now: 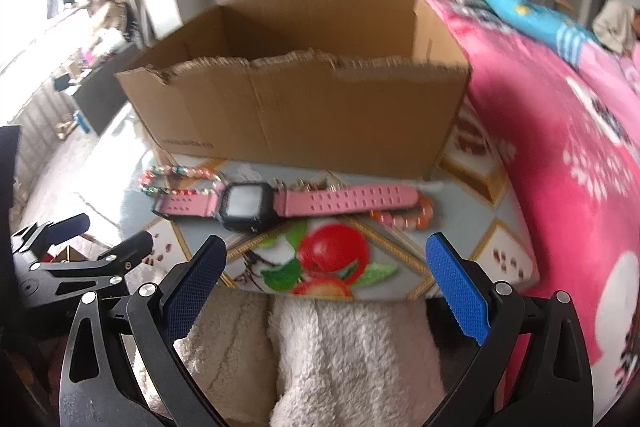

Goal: Organize jewelry
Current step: 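Lower the right gripper onto the pink-strap watch face and close it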

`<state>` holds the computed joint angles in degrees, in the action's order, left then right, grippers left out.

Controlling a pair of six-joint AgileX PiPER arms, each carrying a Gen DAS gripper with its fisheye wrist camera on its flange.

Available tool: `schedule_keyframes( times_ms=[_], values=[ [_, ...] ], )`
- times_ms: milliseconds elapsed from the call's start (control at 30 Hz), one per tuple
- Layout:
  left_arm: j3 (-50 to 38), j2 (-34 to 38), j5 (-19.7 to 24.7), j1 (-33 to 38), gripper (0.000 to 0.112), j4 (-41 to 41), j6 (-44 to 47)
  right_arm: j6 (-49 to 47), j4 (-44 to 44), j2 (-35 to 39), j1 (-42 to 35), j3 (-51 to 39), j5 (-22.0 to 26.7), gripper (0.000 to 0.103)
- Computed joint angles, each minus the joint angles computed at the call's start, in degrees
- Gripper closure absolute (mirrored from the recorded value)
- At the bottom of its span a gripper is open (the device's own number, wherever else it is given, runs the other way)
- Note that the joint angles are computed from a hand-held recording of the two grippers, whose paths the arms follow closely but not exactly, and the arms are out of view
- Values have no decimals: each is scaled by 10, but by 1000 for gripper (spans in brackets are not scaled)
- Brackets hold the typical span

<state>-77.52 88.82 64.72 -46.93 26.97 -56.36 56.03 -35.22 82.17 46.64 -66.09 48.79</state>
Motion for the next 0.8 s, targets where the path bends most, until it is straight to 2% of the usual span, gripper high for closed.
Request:
schedule_keyframes(
  times_ms=[67, 167, 300, 333, 367, 400, 467, 633, 700, 800],
  values=[
    [23, -15, -16, 8, 15, 6, -7, -39, 1, -6, -6, 7, -36, 9],
    [62, -44, -52, 23, 15, 19, -13, -156, 59, 3, -24, 3, -96, 14],
    [107, -73, -112, 44, 15, 33, -1, -324, 161, 45, -45, -25, -145, 22],
    [128, -86, -150, 55, 15, 27, 16, -371, 188, 63, -51, -38, -152, 25],
    [140, -97, -173, 60, 15, 20, 27, -394, 200, 76, -55, -49, -149, 28],
    [161, -114, -214, 75, 15, -1, 52, -422, 213, 91, -60, -63, -144, 30],
    [175, -125, -245, 87, 15, -20, 69, -471, 236, 119, -67, -86, -137, 37],
    [170, -110, -258, 119, 15, -100, 161, -532, 235, 170, -72, -136, -99, 40],
    [183, -113, -285, 123, 15, -103, 178, -565, 255, 184, -78, -153, -77, 41],
    [195, -111, -309, 107, 15, -74, 186, -572, 231, 195, -70, -168, -60, 48]
  ],
)
